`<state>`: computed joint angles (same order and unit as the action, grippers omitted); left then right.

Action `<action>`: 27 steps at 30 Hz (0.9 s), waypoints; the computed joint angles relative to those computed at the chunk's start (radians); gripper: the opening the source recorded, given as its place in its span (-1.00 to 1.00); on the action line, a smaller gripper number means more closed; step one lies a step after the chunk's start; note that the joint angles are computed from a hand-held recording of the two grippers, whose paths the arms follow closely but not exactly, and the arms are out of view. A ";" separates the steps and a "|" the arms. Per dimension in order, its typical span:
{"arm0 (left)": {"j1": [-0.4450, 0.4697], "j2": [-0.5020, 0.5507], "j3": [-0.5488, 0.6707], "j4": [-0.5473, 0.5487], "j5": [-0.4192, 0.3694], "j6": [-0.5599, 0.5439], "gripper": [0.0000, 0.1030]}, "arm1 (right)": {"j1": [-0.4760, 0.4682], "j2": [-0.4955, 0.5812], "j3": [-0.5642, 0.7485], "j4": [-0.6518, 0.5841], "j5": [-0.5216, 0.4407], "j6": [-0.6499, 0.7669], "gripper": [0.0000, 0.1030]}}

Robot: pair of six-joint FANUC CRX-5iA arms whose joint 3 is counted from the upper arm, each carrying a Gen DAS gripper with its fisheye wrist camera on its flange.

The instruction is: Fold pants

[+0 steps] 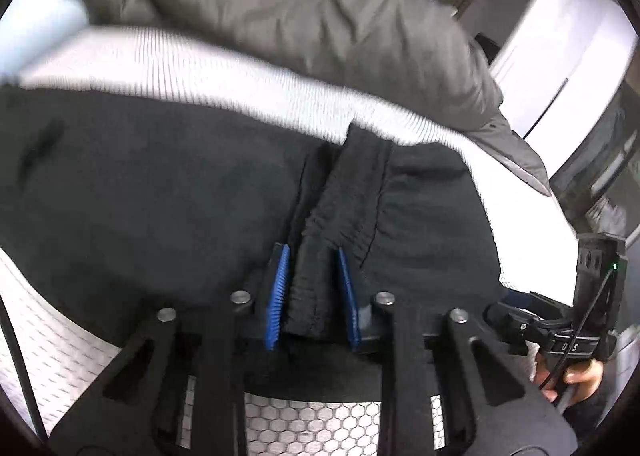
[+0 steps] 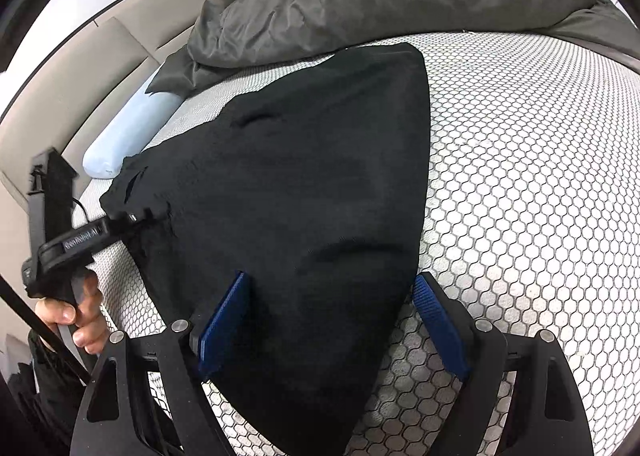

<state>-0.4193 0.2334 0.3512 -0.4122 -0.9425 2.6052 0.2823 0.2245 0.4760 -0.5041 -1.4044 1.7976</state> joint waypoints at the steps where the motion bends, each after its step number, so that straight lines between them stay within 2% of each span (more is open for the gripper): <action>1: -0.011 -0.008 0.004 -0.028 -0.008 0.010 -0.68 | 0.003 -0.002 -0.003 0.003 0.001 0.003 0.66; 4: -0.006 -0.062 -0.040 -0.050 -0.002 0.058 -0.72 | 0.012 -0.005 -0.011 0.011 0.006 0.009 0.66; 6: -0.001 -0.080 -0.048 -0.065 -0.052 0.078 -0.77 | 0.014 -0.004 -0.011 0.010 0.007 0.007 0.66; 8: -0.021 -0.040 0.024 -0.121 -0.243 0.055 -0.79 | 0.019 -0.004 -0.009 0.009 0.007 0.008 0.66; 9: -0.017 -0.014 0.053 -0.113 -0.316 0.019 -0.79 | 0.023 -0.004 -0.011 0.013 0.009 0.008 0.66; 10: 0.000 -0.003 0.053 -0.082 -0.349 0.017 -0.79 | 0.026 -0.003 -0.011 0.017 0.010 0.007 0.66; 12: 0.041 -0.034 -0.008 -0.004 -0.294 0.023 -0.77 | 0.035 0.001 -0.012 0.029 0.014 0.002 0.66; 14: 0.054 -0.082 -0.059 0.015 -0.222 0.049 -0.56 | 0.043 0.004 -0.010 0.036 0.018 -0.010 0.66; 16: 0.067 -0.117 -0.096 0.041 -0.139 0.047 0.19 | 0.046 0.005 -0.005 0.031 0.017 -0.014 0.66; 18: 0.084 -0.119 -0.106 0.092 -0.039 -0.013 0.40 | 0.046 0.008 0.000 0.025 0.015 -0.007 0.66; 21: 0.092 -0.008 0.021 0.132 -0.065 -0.144 0.53 | 0.048 0.020 0.014 0.022 0.007 -0.011 0.66; 22: 0.100 0.047 0.080 0.171 -0.090 -0.195 0.53 | 0.046 0.024 0.021 0.019 0.003 -0.014 0.66; 23: 0.128 0.116 0.142 0.256 -0.140 -0.286 0.52 | 0.043 0.029 0.028 0.013 -0.001 -0.017 0.66; 25: 0.161 0.213 0.233 0.371 -0.219 -0.381 0.53 | 0.038 0.035 0.037 0.005 -0.006 -0.017 0.66; 26: 0.172 0.242 0.257 0.403 -0.236 -0.410 0.53 | 0.035 0.036 0.039 0.003 -0.008 -0.015 0.66; 27: 0.177 0.247 0.252 0.413 -0.215 -0.428 0.53 | 0.033 0.037 0.038 0.003 -0.008 -0.013 0.66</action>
<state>-0.2422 0.4800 0.6032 0.0004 -1.1574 2.1776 0.3148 0.2610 0.5142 -0.5012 -1.4127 1.7843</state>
